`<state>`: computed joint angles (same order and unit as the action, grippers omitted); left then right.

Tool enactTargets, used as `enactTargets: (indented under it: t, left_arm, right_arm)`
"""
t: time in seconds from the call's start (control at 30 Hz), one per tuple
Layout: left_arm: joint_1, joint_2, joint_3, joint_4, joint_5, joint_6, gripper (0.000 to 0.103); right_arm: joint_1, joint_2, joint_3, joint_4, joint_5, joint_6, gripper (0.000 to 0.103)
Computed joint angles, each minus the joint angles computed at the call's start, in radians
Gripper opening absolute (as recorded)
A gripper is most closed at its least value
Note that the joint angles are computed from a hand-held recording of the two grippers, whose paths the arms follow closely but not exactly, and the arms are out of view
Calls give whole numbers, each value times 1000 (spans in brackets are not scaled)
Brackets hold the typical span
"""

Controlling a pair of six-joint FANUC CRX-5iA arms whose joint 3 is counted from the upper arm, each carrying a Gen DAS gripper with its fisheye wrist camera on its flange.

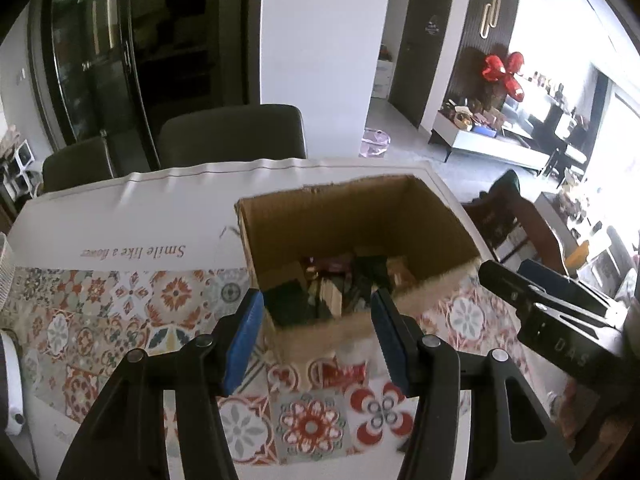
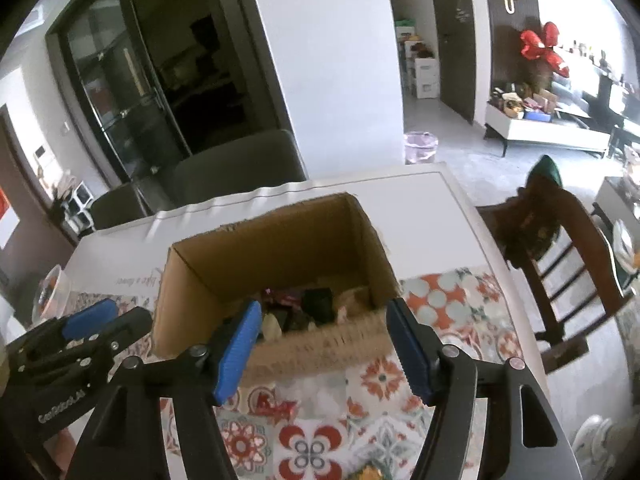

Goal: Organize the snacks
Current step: 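Move both tools toward the red snack bag and green cracker packet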

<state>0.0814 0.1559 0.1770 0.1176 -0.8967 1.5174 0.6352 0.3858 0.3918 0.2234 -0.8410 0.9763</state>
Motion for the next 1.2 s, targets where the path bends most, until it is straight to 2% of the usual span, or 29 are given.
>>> enactTargets:
  t: [0.2,0.4,0.53,0.7,0.83,0.93,1.03,1.2]
  left_arm:
    - [-11,-73,-113,13,15,-31,55]
    - [-3,-91,-188,34,4,-27,55]
    - [-2,-95,-241,62,30,-95,55]
    - [-5,-90,-295,89,97,-273,54]
    - [4,-65,-324,174,126,-494,50]
    - [0,-48,-333,192,164,-647,48]
    - [-2,-24,-333,216,181,-800,48]
    - [-11,31,-307,246,192,-969,46]
  right_arm:
    - [15,-83,-124,-7,6,-49,66]
    - [41,-137,-254,61,-1,-194,66]
    - [58,-160,-309,47,-6,-243,66]
    - [79,-181,-383,47,-30,-360,66]
    - [94,-187,-424,32,-38,-460,66]
    - [109,-184,-444,30,-42,-530,66]
    - [127,-180,-468,93,-34,-626,66]
    - [145,-158,-485,195,-42,-788,66]
